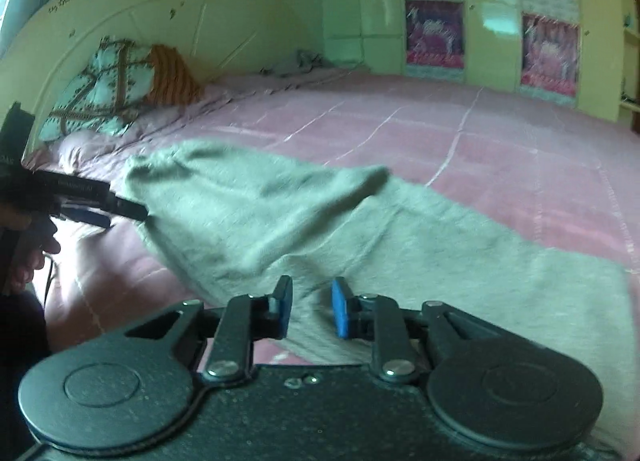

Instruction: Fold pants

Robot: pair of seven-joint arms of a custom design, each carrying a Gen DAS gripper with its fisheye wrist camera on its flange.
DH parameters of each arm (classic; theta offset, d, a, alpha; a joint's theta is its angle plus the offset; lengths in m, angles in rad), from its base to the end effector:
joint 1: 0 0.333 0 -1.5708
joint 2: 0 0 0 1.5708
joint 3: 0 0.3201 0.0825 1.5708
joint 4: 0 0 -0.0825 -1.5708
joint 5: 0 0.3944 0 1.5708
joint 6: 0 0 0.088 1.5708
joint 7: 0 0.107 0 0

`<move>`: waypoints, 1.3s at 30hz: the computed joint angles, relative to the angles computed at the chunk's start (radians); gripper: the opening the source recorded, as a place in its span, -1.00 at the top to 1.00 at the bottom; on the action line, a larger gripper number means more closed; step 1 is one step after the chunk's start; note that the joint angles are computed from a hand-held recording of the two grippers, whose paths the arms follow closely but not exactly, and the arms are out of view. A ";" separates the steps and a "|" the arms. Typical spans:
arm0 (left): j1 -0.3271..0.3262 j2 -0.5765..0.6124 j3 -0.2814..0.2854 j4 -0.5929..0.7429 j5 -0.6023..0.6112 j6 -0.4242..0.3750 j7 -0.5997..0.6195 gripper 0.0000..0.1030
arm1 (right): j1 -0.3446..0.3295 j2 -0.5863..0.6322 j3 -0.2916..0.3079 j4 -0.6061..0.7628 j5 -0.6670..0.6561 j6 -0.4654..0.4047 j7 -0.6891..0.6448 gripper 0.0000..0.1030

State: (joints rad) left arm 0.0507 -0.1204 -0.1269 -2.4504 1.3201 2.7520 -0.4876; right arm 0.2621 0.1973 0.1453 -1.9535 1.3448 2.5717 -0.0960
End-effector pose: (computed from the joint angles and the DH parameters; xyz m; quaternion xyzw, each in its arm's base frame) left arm 0.4850 -0.0767 0.3642 -0.8574 0.3389 -0.2527 0.2935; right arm 0.5915 0.2335 0.4121 -0.8451 0.2427 -0.0870 0.4684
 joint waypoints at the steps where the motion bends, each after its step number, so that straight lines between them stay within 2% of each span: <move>1: -0.003 0.000 -0.004 0.004 -0.001 -0.012 0.007 -0.99 | -0.003 -0.004 -0.004 -0.003 0.004 0.009 0.005 0.62; 4: -0.025 0.002 -0.033 0.035 0.059 -0.076 -0.030 -0.99 | -0.007 -0.005 -0.015 -0.003 -0.003 0.069 0.030 0.63; 7: -0.055 0.053 -0.043 0.105 0.100 -0.068 -0.043 -0.99 | -0.016 -0.002 -0.020 -0.001 0.003 0.113 0.036 0.63; 13: -0.136 0.226 -0.039 0.321 0.099 -0.071 0.092 -0.99 | -0.033 0.013 -0.018 0.010 0.035 0.204 0.027 0.63; 17: -0.175 0.346 -0.018 0.444 -0.006 -0.040 0.248 -0.99 | -0.048 0.030 -0.020 0.022 0.038 0.236 0.028 0.63; 19: -0.176 0.399 -0.030 0.480 -0.131 -0.051 0.388 -0.99 | -0.045 0.049 -0.027 0.030 -0.015 0.266 0.071 0.67; 21: -0.212 0.401 0.012 0.469 -0.108 -0.025 0.355 -0.99 | 0.000 0.092 -0.068 0.034 -0.233 0.366 0.265 0.67; 22: -0.215 0.392 0.020 0.460 -0.118 -0.010 0.364 -0.99 | 0.006 0.107 -0.080 0.039 -0.287 0.392 0.322 0.67; 25: -0.230 0.378 0.041 0.473 -0.114 -0.028 0.377 -0.99 | -0.021 0.126 -0.085 0.069 -0.358 0.368 0.418 0.77; 27: -0.229 0.394 0.050 0.514 -0.101 -0.033 0.410 -0.99 | -0.085 0.139 -0.033 0.113 -0.302 0.318 0.385 0.69; 29: -0.218 0.438 0.049 0.582 -0.151 -0.030 0.486 -0.99 | -0.110 0.178 -0.012 0.185 -0.286 0.283 0.413 0.68; 33: -0.209 0.553 0.051 0.730 -0.289 -0.064 0.651 -0.99 | -0.083 0.296 -0.030 0.352 -0.418 0.273 0.571 0.67; 35: -0.183 0.616 0.025 0.796 -0.430 -0.107 0.789 -0.99 | -0.045 0.365 -0.070 0.439 -0.529 0.264 0.693 0.63; 36: -0.189 0.643 0.034 0.820 -0.477 -0.127 0.835 -0.99 | -0.025 0.407 -0.100 0.493 -0.589 0.237 0.770 0.59; 38: -0.212 0.638 0.070 0.794 -0.446 -0.079 0.785 -1.00 | 0.005 0.461 -0.151 0.554 -0.697 0.210 0.895 0.44; 39: -0.225 0.631 0.084 0.784 -0.441 -0.077 0.774 -1.00 | -0.011 0.473 -0.139 0.570 -0.697 0.188 0.899 0.44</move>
State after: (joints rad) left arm -0.1748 0.5105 -0.0432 -1.6669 0.8796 2.6753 0.2861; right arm 0.2508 0.6699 0.0063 -1.3836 0.6479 2.7597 0.8027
